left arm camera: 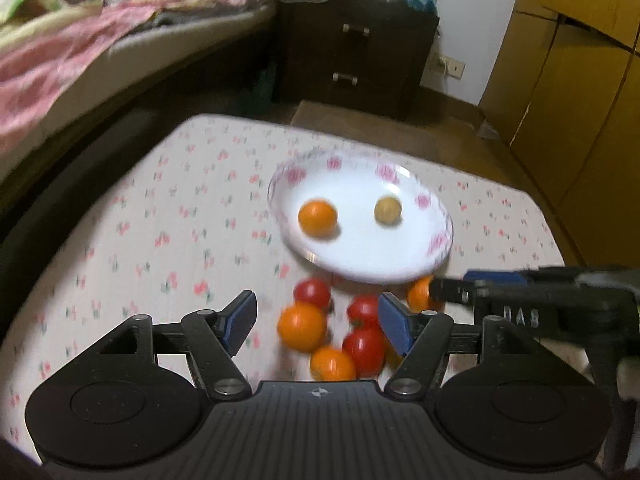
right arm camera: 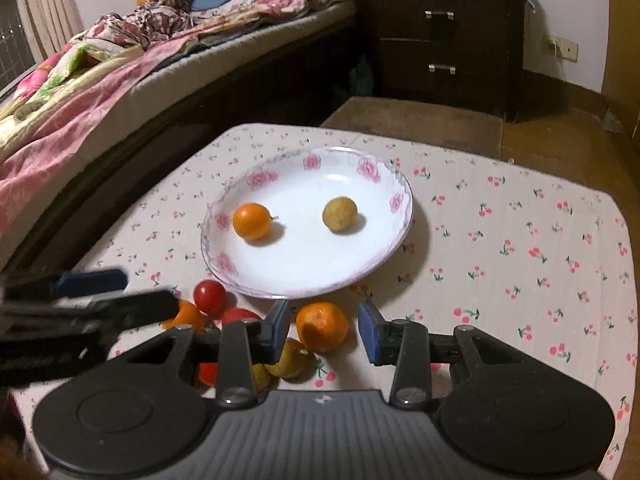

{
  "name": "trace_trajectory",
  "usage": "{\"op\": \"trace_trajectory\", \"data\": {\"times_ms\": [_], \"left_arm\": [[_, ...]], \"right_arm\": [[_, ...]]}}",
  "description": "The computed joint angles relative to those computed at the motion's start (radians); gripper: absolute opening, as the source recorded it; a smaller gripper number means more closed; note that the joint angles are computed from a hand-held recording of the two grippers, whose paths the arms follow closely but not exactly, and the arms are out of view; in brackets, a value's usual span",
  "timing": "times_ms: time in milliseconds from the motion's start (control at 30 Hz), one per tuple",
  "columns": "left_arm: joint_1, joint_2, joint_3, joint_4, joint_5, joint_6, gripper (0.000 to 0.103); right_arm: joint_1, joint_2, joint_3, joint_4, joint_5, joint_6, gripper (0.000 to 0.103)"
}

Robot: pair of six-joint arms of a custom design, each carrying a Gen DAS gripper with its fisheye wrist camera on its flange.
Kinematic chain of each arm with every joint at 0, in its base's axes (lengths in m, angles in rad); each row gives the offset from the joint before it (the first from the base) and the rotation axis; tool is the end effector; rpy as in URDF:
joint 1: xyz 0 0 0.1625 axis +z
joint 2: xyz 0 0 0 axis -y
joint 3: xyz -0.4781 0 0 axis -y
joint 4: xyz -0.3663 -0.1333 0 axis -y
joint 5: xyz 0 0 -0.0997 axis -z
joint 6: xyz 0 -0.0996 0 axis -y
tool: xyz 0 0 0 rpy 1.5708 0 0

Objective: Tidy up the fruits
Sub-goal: 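Withdraw both tools from the bowl toward the remaining mandarins, then grasp a mandarin with the right tool while left tool grasps another mandarin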

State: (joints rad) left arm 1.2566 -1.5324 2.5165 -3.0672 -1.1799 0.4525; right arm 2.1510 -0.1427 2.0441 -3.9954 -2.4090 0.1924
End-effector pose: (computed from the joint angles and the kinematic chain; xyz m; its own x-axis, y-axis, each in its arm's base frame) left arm 0.0537 -0.3888 0.3038 -0.7249 0.4597 -0.5130 0.6519 0.6982 -0.2957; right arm 0.3094 -0.3639 -0.1239 -0.8397 0.0836 0.5366 -0.3202 0.7218 -0.6136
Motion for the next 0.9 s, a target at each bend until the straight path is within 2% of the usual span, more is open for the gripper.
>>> {"op": "trace_trajectory", "data": {"times_ms": [167,433,567,667,900], "left_arm": [[0.011,-0.002,0.015,0.015,0.004,0.003,0.074],[0.023,0.023,0.04,0.004,0.01,0.017,0.072],[0.034,0.039,0.043,-0.013,0.0,0.022,0.064],[0.045,0.04,0.034,-0.004,-0.018,0.009,0.063],[0.044,0.028,0.028,0.038,-0.032,-0.001,0.054]], "right_arm": [[-0.016,0.012,-0.002,0.017,0.002,0.011,0.035],[-0.042,0.008,0.003,-0.008,0.053,0.011,0.038],[-0.039,0.001,0.005,-0.006,0.059,0.016,0.038],[-0.043,-0.004,0.01,-0.016,0.077,0.021,0.038],[-0.057,-0.001,0.002,0.01,0.1,0.023,0.038]]}}
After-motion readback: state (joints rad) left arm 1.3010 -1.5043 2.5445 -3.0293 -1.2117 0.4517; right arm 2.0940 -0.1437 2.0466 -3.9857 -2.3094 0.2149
